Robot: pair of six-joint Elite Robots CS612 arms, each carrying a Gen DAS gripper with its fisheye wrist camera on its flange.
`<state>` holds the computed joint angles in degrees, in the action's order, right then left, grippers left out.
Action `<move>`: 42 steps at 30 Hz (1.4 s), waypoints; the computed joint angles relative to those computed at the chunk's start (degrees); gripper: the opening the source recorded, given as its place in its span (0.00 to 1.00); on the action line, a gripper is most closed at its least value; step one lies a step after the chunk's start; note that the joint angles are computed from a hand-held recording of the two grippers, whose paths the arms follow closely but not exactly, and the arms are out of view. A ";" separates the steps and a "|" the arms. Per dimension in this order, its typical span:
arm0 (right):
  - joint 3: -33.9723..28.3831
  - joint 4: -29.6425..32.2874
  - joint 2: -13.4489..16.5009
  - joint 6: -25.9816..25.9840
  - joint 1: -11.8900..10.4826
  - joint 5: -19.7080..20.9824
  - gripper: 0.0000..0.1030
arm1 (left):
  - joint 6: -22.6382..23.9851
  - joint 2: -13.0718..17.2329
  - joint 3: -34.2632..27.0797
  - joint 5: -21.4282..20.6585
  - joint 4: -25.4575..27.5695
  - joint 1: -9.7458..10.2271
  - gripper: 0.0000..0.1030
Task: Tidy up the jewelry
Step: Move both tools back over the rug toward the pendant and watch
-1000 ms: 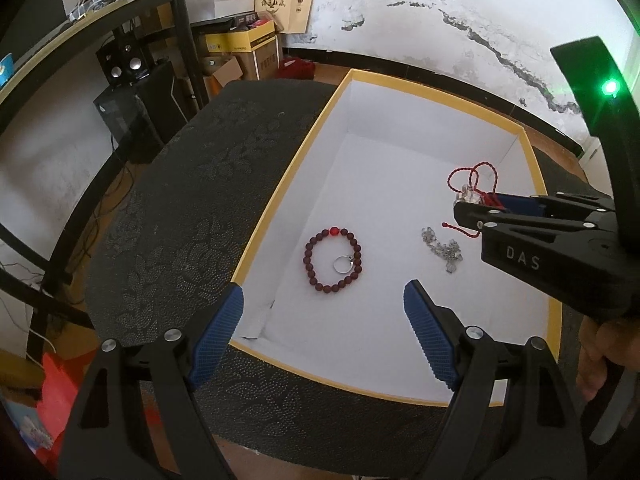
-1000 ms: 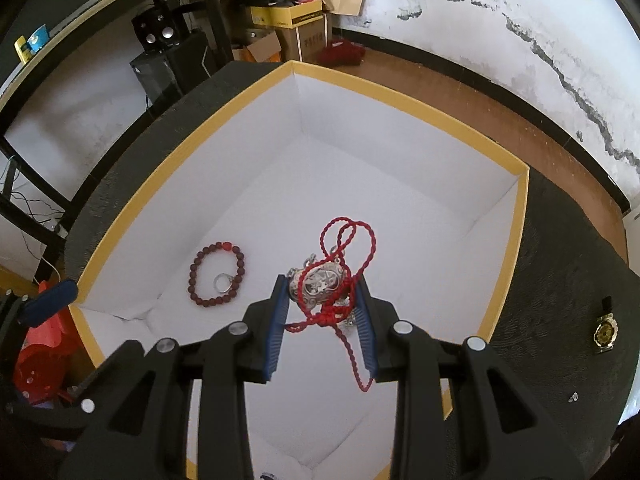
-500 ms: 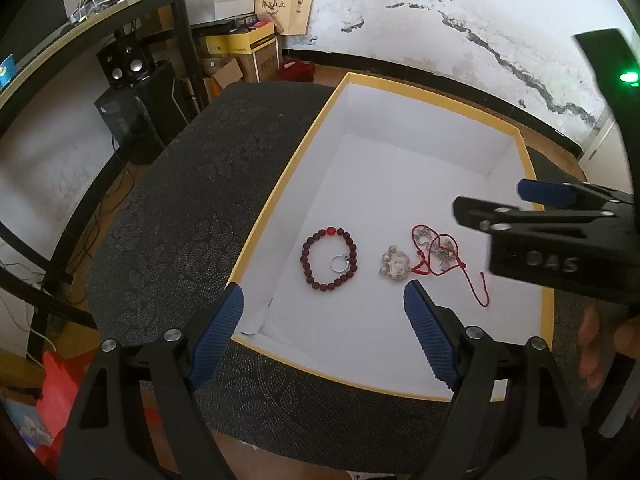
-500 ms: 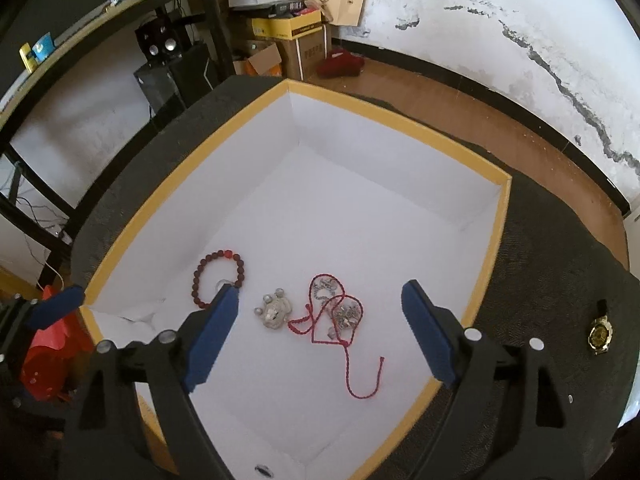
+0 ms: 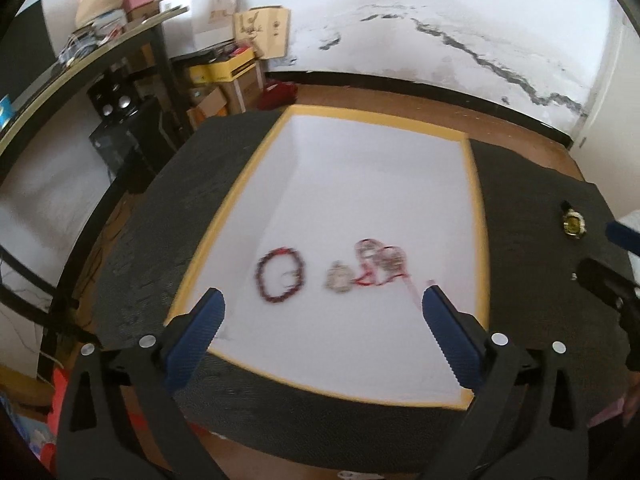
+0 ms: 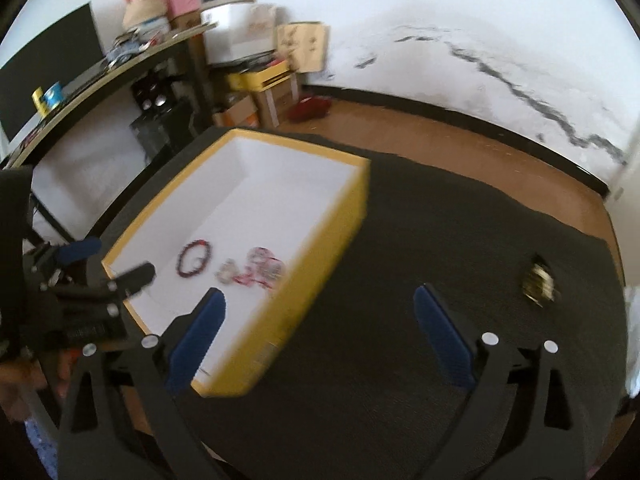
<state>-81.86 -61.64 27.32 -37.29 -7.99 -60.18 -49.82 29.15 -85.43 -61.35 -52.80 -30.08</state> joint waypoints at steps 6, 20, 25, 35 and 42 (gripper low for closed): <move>-1.12 -4.77 1.73 2.89 -4.76 -1.89 0.90 | 3.60 -1.76 5.59 -0.90 -7.39 -2.25 0.94; 0.90 -12.25 3.62 7.52 -11.10 -7.16 0.90 | 10.80 -7.16 25.64 -6.97 -26.54 -5.82 0.94; 2.38 -12.80 3.90 7.19 -11.82 -8.28 0.90 | 12.46 -8.24 31.47 -8.78 -32.30 -6.12 0.94; 4.70 -13.78 2.99 8.71 -12.41 -8.17 0.90 | 16.34 -10.16 39.27 -8.79 -36.68 -6.25 0.94; 5.72 -13.59 2.70 9.22 -12.21 -8.81 0.89 | 17.55 -10.35 40.11 -9.90 -38.16 -6.25 0.94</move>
<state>-76.15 -75.23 30.02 -28.07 -20.20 -68.99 -32.27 18.80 -45.31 -71.25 -90.96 -36.32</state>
